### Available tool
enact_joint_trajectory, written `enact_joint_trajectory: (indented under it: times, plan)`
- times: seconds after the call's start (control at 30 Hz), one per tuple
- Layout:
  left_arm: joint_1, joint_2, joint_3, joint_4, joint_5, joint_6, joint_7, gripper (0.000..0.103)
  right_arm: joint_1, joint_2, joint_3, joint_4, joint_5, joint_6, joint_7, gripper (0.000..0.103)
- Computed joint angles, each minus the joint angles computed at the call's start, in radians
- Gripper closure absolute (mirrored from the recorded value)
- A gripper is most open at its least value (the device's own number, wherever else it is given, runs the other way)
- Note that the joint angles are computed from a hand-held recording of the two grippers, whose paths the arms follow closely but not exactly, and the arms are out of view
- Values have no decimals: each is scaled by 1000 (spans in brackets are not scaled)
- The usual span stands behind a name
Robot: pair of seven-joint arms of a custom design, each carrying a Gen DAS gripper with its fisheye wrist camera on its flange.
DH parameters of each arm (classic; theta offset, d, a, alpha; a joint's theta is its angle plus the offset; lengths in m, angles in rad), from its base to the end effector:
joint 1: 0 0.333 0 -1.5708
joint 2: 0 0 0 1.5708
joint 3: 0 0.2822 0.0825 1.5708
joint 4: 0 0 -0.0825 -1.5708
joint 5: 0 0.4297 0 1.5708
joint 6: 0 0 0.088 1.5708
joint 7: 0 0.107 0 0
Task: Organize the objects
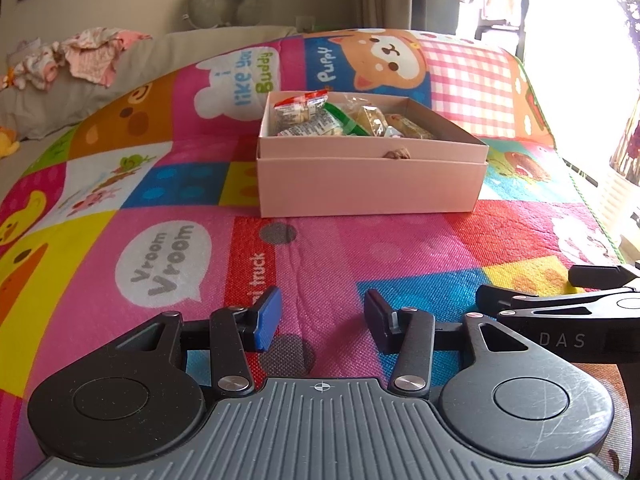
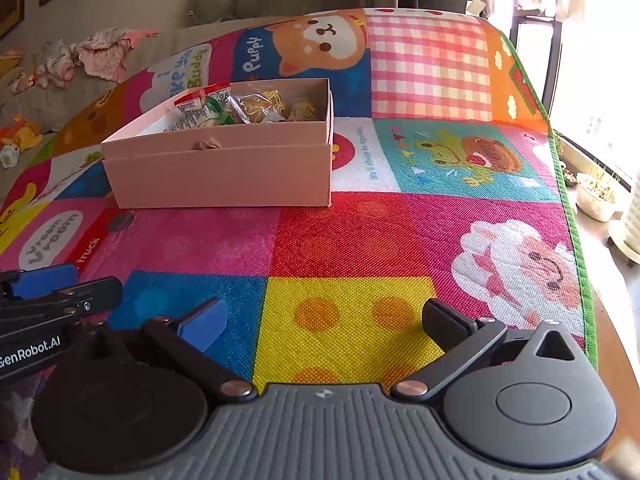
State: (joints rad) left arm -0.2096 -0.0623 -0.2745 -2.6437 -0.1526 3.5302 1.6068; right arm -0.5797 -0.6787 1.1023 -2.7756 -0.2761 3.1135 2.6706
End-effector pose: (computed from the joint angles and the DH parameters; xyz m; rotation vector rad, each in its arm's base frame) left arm 0.4515 -0.2157 0.3072 -1.3871 1.9988 -1.0509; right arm 0.4133 0.1992 0.3151 -1.5474 1.8790 -0.8849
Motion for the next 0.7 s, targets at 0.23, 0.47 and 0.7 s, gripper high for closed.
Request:
enact_joint_trajectory:
  times: [0.23,0.47,0.7]
  plan:
    - [-7,4,-26,7,-119,-1,104,52,3,1,-6,-2,2,4,-3,0]
    - [-15,4,-11,7,-88,-1,74,52,3,1,-5,-2,4,3,-3,0]
    - [-11,4,-2,5,-46,0,34,52,3,1,-4,-2,5,4,-3,0]
